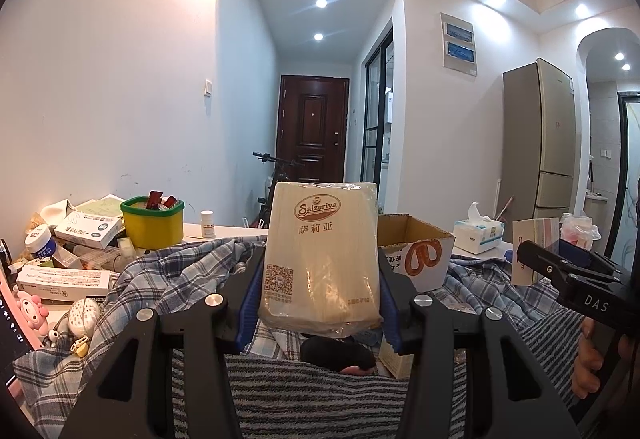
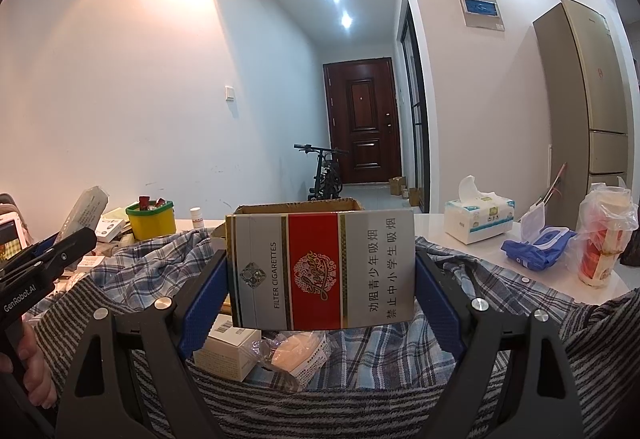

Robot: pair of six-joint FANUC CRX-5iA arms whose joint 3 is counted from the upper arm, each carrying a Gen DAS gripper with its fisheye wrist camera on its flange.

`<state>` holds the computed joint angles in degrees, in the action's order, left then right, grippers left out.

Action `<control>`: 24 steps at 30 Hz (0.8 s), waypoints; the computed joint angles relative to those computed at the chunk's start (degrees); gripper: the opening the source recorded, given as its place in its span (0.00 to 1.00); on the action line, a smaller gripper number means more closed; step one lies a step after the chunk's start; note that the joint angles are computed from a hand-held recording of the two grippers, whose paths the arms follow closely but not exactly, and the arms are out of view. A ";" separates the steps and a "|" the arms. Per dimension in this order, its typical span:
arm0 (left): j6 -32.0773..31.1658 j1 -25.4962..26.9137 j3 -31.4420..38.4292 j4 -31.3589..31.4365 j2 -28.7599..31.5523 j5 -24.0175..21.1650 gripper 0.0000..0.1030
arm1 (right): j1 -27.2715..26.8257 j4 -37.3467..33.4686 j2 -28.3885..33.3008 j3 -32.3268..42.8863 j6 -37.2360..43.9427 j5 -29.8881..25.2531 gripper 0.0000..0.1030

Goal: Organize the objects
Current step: 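Carry the tissue pack with the left gripper while the right carries the cigarette pack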

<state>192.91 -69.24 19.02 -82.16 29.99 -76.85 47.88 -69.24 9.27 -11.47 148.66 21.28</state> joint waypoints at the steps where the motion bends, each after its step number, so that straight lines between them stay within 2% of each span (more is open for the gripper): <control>1: -0.04 0.08 -0.09 0.00 -0.07 0.09 0.49 | 0.07 0.04 0.11 0.05 -0.15 0.08 0.85; 15: -0.61 0.31 0.14 0.48 0.03 -0.26 0.49 | 0.21 1.03 0.37 -0.05 -1.68 0.51 0.85; 22: -0.79 0.82 -0.18 1.37 -0.39 0.74 0.49 | 0.15 0.53 0.23 -0.05 -0.77 0.30 0.85; 24: -2.64 1.49 0.06 2.68 -0.72 2.42 0.49 | 0.33 1.27 0.22 -0.22 -1.43 0.39 0.85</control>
<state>190.27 -67.75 19.08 -79.49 29.28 -74.43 48.21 -67.97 9.48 -11.69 147.23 21.67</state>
